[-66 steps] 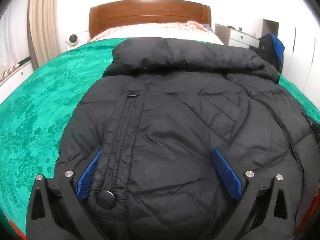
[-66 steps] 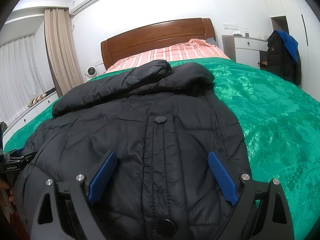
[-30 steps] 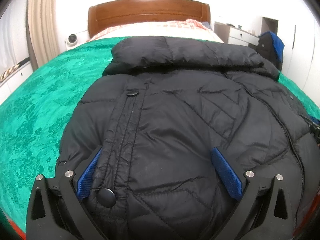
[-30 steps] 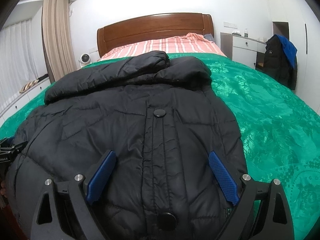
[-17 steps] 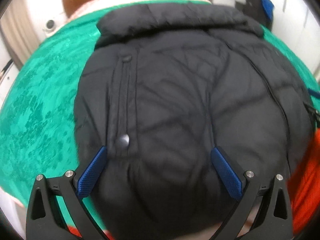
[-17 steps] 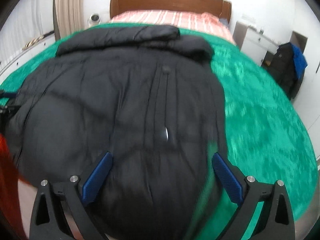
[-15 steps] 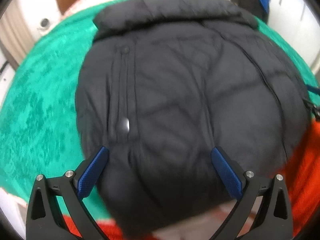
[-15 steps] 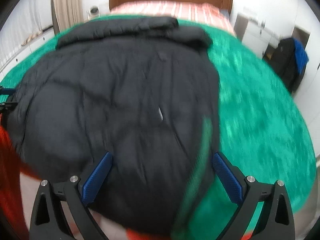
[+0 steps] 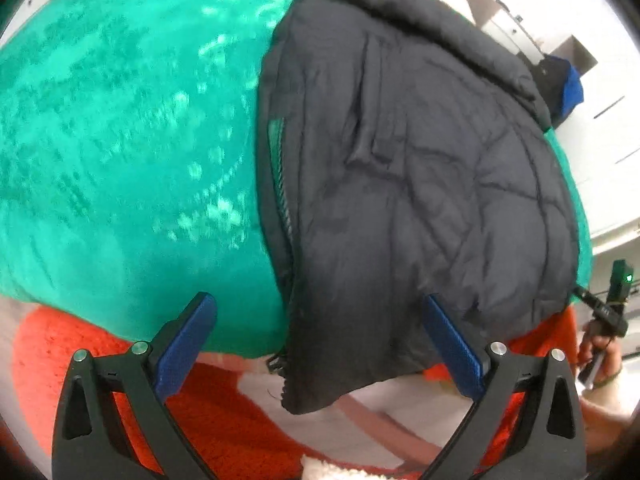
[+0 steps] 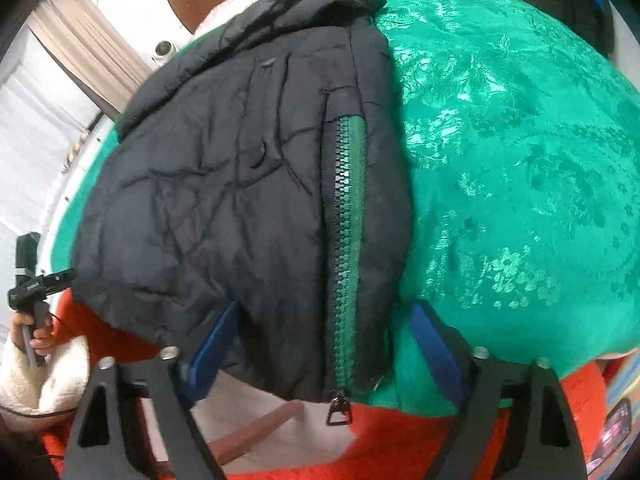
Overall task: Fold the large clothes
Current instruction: 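Grasp the jacket hem edge by the zipper with both grippers, then lift the hem with both grippers and fold it over toward the collar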
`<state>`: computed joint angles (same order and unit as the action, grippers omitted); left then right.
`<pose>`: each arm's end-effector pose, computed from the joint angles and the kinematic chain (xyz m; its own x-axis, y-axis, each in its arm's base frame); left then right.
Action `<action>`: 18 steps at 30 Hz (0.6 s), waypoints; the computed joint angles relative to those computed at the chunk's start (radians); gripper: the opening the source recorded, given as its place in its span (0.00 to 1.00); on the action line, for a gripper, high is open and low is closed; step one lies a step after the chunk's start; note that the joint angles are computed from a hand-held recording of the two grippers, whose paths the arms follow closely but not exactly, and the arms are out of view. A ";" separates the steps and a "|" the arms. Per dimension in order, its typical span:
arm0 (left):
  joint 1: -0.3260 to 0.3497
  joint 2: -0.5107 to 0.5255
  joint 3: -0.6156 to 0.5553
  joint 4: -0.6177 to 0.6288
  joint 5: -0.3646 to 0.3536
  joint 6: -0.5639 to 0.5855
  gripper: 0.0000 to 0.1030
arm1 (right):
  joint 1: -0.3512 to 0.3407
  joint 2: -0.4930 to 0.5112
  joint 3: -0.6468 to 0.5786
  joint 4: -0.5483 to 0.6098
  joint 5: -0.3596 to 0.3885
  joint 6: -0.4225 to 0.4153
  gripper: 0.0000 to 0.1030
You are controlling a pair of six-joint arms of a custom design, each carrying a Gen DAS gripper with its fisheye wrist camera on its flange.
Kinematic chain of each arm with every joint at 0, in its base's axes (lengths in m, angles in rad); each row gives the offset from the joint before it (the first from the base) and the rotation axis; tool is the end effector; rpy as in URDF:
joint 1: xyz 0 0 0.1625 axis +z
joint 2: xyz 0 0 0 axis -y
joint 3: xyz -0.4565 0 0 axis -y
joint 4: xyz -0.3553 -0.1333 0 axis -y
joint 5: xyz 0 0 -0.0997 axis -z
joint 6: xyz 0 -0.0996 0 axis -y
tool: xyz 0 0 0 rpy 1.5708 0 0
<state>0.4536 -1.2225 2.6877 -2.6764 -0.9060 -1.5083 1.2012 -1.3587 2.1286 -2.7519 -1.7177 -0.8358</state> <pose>-0.1475 -0.2885 0.1298 -0.8491 -0.3592 -0.3873 -0.0969 0.8266 -0.5543 -0.0634 -0.4923 0.3110 -0.8500 -0.3579 0.3865 -0.4466 0.8787 -0.1685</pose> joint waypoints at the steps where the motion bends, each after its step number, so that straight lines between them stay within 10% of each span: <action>1: 0.003 0.005 -0.001 0.000 -0.007 0.003 0.91 | 0.000 -0.005 -0.009 0.032 0.005 0.007 0.66; 4: -0.006 0.018 0.005 -0.033 -0.042 0.019 0.42 | 0.006 -0.019 -0.039 0.114 -0.001 0.022 0.35; 7: -0.044 0.001 0.008 -0.028 -0.056 -0.011 0.19 | 0.015 -0.047 -0.055 0.175 0.005 0.023 0.24; 18: -0.259 -0.142 0.040 0.121 -0.162 -0.150 0.16 | 0.048 -0.115 -0.082 0.312 -0.052 0.013 0.20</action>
